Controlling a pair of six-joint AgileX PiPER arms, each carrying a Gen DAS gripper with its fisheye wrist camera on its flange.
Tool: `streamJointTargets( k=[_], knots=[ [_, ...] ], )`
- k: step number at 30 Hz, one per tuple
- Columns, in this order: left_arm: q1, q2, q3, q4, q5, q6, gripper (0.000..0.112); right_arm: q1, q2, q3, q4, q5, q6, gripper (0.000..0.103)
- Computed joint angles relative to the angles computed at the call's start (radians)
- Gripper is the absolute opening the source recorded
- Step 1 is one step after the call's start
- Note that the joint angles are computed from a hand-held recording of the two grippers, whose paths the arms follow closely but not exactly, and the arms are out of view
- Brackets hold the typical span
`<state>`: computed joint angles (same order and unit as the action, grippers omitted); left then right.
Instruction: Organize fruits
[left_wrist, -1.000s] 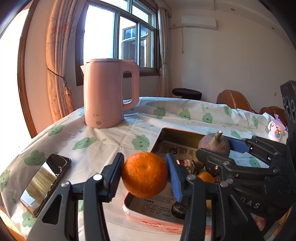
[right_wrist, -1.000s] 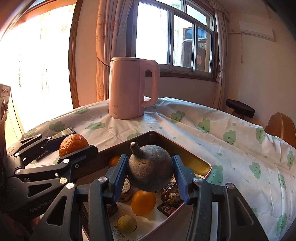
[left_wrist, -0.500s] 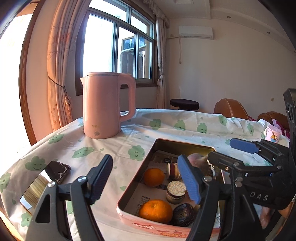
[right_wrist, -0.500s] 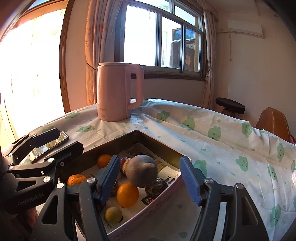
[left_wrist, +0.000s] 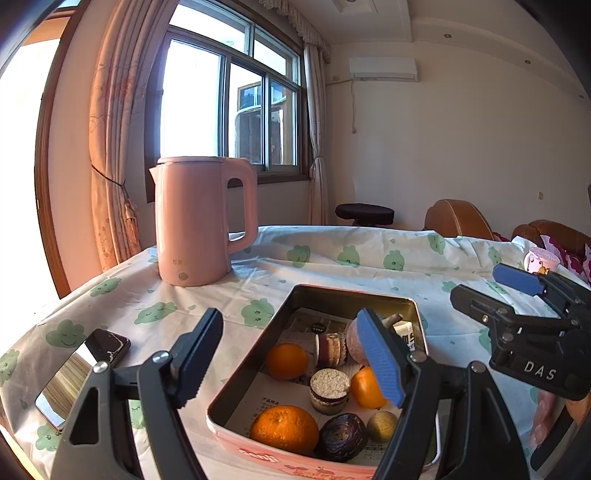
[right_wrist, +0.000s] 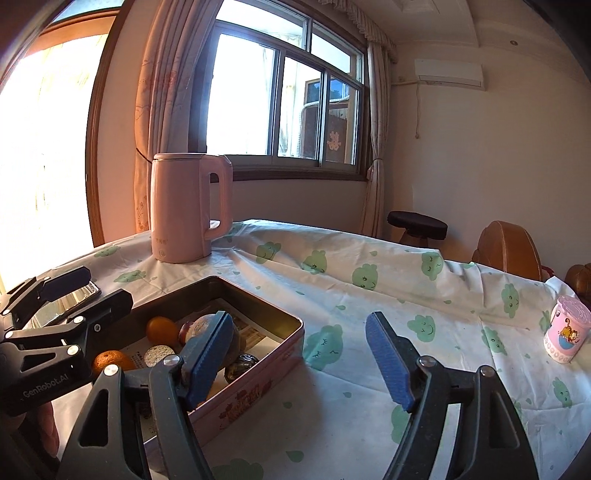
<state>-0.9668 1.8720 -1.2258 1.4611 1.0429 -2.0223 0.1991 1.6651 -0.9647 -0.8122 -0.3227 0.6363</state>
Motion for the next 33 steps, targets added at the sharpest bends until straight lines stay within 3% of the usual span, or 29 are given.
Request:
streamJointTargets(
  k=[4, 13, 25, 33],
  knots=[
    [-0.007, -0.003, 0.007, 0.007, 0.014, -0.013, 0.086, -0.004, 0.004, 0.015, 0.071, -0.016, -0.066, 0.076],
    [-0.008, -0.004, 0.011, 0.010, 0.021, -0.021, 0.092, -0.025, 0.011, 0.037, 0.127, -0.059, -0.090, 0.076],
    [-0.011, -0.003, 0.009, 0.011, 0.030, -0.021, 0.095, -0.021, -0.015, 0.088, 0.269, -0.110, -0.231, 0.088],
    [-0.011, -0.004, 0.007, 0.008, 0.033, -0.018, 0.098, -0.020, -0.017, 0.095, 0.304, -0.122, -0.259, 0.089]
  ],
)
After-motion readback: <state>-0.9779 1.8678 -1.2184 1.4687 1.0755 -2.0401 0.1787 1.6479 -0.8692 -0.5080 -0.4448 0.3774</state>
